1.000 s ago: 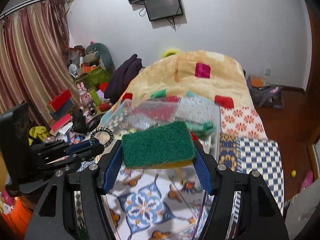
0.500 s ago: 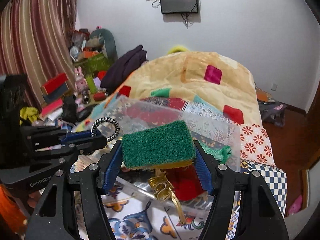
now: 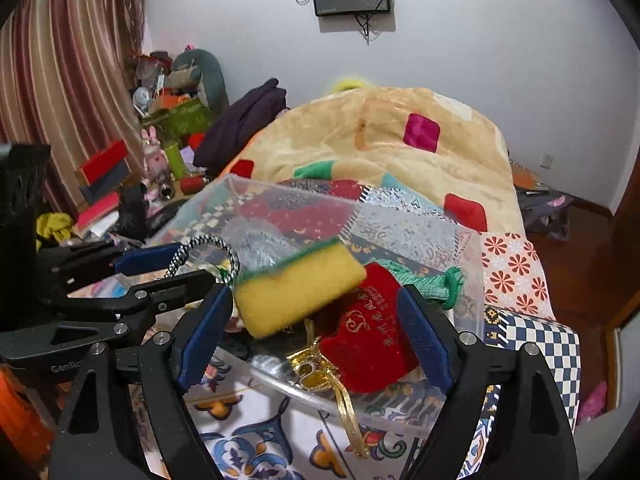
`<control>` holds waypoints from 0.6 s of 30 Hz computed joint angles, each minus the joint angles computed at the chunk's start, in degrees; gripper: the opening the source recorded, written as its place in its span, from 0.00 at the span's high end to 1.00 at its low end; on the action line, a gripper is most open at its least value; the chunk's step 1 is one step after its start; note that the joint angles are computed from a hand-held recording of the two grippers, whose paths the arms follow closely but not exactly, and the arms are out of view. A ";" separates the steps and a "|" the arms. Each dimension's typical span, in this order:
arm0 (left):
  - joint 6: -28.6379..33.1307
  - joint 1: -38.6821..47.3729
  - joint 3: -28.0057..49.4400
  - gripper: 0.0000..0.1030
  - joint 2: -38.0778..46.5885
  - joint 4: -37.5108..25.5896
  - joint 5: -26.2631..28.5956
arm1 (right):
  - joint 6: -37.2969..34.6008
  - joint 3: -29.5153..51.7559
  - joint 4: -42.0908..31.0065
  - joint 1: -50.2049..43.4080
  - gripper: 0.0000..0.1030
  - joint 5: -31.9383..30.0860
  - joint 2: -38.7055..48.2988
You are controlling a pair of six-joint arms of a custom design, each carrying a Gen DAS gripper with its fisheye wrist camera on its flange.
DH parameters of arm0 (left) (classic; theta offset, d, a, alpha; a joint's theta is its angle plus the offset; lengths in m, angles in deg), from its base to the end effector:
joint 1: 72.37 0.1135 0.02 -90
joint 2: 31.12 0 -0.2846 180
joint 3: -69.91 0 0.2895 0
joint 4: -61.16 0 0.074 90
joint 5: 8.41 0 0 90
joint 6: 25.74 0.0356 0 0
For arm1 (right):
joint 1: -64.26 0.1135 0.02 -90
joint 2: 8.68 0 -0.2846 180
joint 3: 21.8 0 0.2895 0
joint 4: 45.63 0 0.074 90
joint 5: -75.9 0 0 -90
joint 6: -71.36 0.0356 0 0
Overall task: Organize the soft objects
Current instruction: 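Release the sponge and beaded bracelet into the clear box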
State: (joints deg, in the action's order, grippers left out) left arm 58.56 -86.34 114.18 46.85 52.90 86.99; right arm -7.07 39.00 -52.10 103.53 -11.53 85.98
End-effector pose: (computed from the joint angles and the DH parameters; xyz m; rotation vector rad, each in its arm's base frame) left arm 0.2737 -0.0716 0.1580 0.2155 2.3058 -0.2838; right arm 0.2852 0.2311 0.1650 -0.5293 2.2468 0.4118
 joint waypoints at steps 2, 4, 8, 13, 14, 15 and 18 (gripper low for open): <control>-0.20 0.18 -0.80 0.60 -3.27 -1.21 0.30 | 0.19 -0.95 0.02 -0.08 0.20 -0.30 -1.91; -0.35 0.13 -1.63 0.60 -6.89 -2.53 0.22 | 0.41 -2.18 -0.28 0.27 0.20 0.11 -4.80; -0.59 -0.84 -3.01 0.56 -15.96 -6.18 -1.35 | 1.14 -4.38 -1.37 1.25 0.20 1.69 -10.85; -0.56 -3.19 -3.34 0.51 -24.13 -10.21 -4.57 | 1.74 -7.00 -2.92 2.68 0.20 4.13 -19.04; -0.54 -3.58 -3.10 0.51 -24.18 -10.42 -5.03 | 1.88 -7.57 -3.00 3.01 0.20 4.68 -20.34; -0.55 -3.96 -2.96 0.51 -23.82 -10.11 -5.55 | 2.19 -8.22 -3.11 3.38 0.20 5.33 -21.84; 0.10 -5.06 -2.36 0.51 -20.80 -8.82 -8.04 | 2.82 -9.78 -2.74 3.65 0.20 5.82 -24.16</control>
